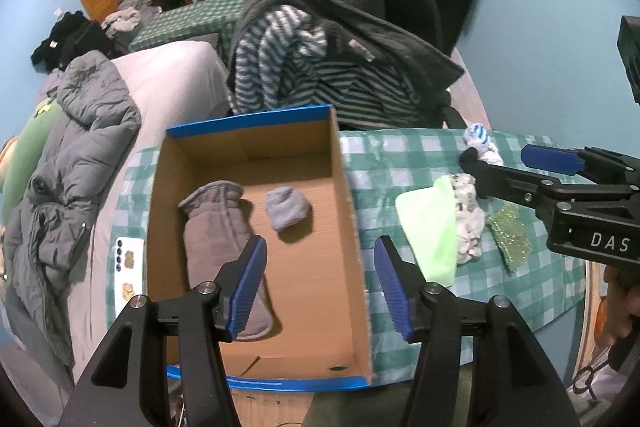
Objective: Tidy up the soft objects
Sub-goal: 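Move both tools back toward the cloth and scrubber on the table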
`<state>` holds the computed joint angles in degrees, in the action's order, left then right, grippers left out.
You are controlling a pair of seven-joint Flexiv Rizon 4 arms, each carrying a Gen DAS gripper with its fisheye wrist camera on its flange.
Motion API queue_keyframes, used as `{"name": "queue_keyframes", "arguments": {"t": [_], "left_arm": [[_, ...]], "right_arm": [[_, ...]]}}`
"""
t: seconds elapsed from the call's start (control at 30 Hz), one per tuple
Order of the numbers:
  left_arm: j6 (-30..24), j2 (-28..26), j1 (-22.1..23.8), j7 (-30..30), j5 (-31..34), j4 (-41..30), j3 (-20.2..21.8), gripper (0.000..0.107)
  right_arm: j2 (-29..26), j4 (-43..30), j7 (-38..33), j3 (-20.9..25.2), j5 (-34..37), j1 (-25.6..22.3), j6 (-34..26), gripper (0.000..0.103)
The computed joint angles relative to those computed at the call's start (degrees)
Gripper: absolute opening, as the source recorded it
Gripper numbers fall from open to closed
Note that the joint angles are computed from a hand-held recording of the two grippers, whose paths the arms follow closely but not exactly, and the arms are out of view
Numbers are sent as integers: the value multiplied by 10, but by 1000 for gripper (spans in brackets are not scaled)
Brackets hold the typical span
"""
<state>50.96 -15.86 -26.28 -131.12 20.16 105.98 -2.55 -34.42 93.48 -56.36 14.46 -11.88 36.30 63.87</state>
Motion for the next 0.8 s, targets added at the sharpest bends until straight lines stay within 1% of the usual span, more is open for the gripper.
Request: {"name": "queue_keyframes", "arguments": {"t": [0.1,0.43,0.63,0.8], "left_arm": [[-1,-12,-5,3,-2,-14,-5,62],[-4,-61,-24,27,-46,-54,-14,63],[-11,-98,-37,45,-76,-80,-15,66],[-20,-125,-48,52,-90,-101,-11,66]], "right_arm": [[15,26,8,-7,0,-7,6,72],[52,104,20,-14,3,-45,12,72],[63,137,20,-14,5,-64,14,72],[67,157,15,-12,7,-76,20,72]]}}
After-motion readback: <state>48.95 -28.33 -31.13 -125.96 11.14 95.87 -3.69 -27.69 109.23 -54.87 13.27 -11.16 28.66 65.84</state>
